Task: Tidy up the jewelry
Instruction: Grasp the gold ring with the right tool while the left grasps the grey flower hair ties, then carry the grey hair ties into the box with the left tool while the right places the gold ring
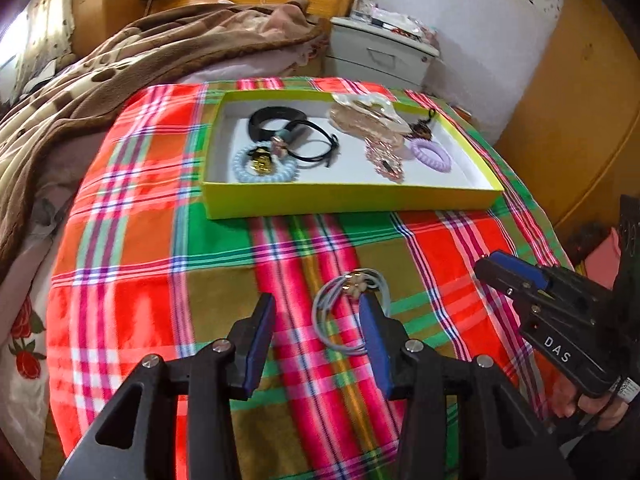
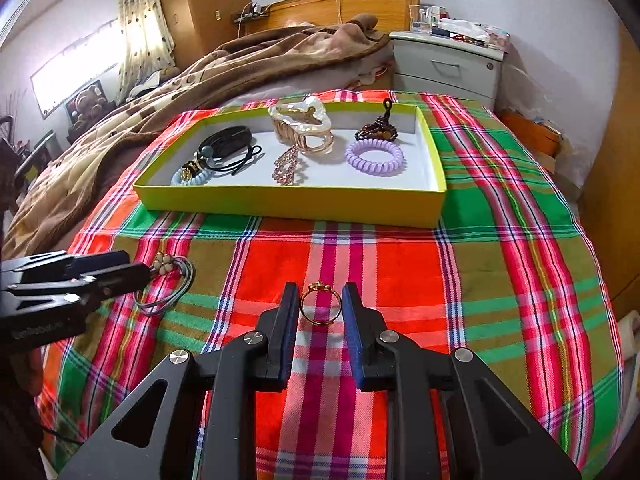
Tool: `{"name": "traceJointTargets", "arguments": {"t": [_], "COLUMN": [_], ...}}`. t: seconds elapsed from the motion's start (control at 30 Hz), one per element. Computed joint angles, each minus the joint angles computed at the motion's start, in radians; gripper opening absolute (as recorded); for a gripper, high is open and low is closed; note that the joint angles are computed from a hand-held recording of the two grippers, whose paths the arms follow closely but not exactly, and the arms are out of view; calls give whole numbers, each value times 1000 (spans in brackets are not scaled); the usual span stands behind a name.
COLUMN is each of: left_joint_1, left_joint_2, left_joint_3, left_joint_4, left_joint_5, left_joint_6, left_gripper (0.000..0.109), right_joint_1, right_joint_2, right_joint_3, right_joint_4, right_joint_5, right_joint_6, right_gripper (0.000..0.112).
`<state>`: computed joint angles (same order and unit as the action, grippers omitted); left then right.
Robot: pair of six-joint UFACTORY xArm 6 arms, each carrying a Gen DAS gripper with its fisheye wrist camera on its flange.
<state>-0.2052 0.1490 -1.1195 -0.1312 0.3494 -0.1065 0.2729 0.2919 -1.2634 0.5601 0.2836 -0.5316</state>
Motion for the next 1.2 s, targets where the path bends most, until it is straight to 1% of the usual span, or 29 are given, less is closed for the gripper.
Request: {"name": "traceJointTargets", "arguments": {"t": [0.1,0.17,0.27,0.47,0.6,0.67,0.73,0.77,0.83,1.0,1.2], "left_joint_1": [-7,-11,-16,-19,-19,-21,-21,-20,-18,-16,-16], "left_joint_2": [29,39,54,76,89,92,93,92,91,85,60], "left_joint_3": [-33,-40,-62,-93,-107,-111,-115,-114,-114,-108,-86], "left_joint_4": [31,110,204,269,282,295,296,279,253,193,204], "left_joint_5": [32,25,41,54,56,56,60,58,58,52,26], "left_joint_6": [-3,-49,-102,-131,-141,-148,-151,-138,-123,-92,-115], "left_gripper": [45,45,45,45,44,36,24,23,18,17,17], "right_joint_1": [1,2,1,0,-1,0,0,0,0,1,2], "right_joint_2": [-1,-4,-8,-5,-5,-6,-5,-6,-4,-6,-18], "right_joint_3": [-3,-3,-2,-9,-12,-10,-12,-11,-12,-12,-4], "right_joint_4": [18,29,43,47,48,41,47,45,37,47,68], "right_joint_5": [3,-1,-4,3,4,0,3,2,2,0,-10], "right_joint_6": [-16,-24,-36,-36,-39,-36,-41,-40,-32,-39,-60], "right_gripper": [23,23,23,23,23,23,23,23,23,23,23]}}
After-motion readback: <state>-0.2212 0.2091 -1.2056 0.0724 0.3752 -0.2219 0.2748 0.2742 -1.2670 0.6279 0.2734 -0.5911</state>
